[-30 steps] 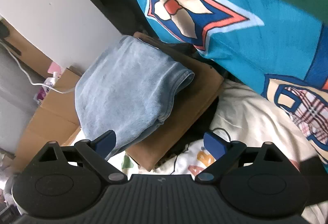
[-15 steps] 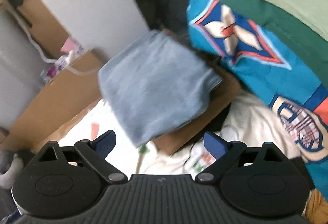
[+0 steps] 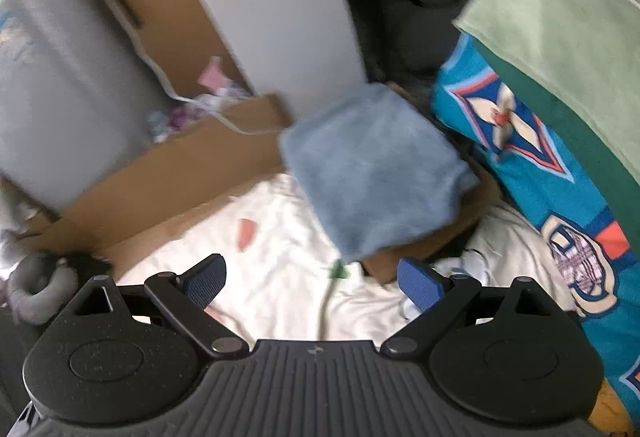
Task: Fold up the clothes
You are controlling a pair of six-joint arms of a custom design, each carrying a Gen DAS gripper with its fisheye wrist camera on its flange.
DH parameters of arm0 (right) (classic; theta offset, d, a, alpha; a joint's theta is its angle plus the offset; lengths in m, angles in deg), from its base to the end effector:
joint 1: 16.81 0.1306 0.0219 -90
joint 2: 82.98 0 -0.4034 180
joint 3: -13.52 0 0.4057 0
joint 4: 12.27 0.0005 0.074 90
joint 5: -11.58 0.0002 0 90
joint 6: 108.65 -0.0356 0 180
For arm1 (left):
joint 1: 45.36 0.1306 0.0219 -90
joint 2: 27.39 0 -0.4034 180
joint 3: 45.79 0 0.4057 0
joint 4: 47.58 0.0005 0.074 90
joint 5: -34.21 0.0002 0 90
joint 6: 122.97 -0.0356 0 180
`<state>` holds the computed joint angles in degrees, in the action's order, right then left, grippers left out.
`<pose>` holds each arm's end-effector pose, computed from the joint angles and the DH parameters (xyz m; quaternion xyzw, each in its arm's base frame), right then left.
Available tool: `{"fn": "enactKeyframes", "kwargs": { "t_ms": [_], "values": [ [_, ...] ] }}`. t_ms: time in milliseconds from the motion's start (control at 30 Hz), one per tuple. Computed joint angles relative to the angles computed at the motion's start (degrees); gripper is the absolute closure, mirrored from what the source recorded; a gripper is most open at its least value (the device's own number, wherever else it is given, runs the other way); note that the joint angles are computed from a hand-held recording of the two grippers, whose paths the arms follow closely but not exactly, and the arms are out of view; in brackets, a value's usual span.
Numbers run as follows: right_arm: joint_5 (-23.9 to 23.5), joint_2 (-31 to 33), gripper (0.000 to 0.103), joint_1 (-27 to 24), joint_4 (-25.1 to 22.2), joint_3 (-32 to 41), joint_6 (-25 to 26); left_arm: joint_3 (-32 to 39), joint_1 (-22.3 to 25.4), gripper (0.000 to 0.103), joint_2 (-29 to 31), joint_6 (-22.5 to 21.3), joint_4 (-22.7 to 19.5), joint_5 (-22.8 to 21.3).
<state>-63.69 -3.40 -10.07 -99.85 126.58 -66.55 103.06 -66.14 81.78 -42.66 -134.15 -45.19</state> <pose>0.3494 0.0317 0.6632 0.3686 0.8694 0.0319 0.3275 0.5033 -0.1985 0.6910 0.2761 0.8846 -0.1209 0.3558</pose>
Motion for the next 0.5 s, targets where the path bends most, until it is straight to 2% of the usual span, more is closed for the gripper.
{"fn": "enactKeyframes", "kwargs": {
  "t_ms": [100,300,500],
  "values": [
    [3.64,0.58,0.007,4.51,-1.72,2.49,-1.1,-2.44,0.34,0.001,-2.87,-2.14,2.91,-0.23],
    [9.13,1.9,0.007,12.38,-7.06,4.85,-6.32,-6.21,0.16,0.001,-6.84,-4.74,3.79,-0.18],
    [11.55,1.07,0.007,17.72,-6.74,3.22,-7.04,-11.61,1.47,0.001,-10.96,-1.89,6.14,0.64]
  ]
}}
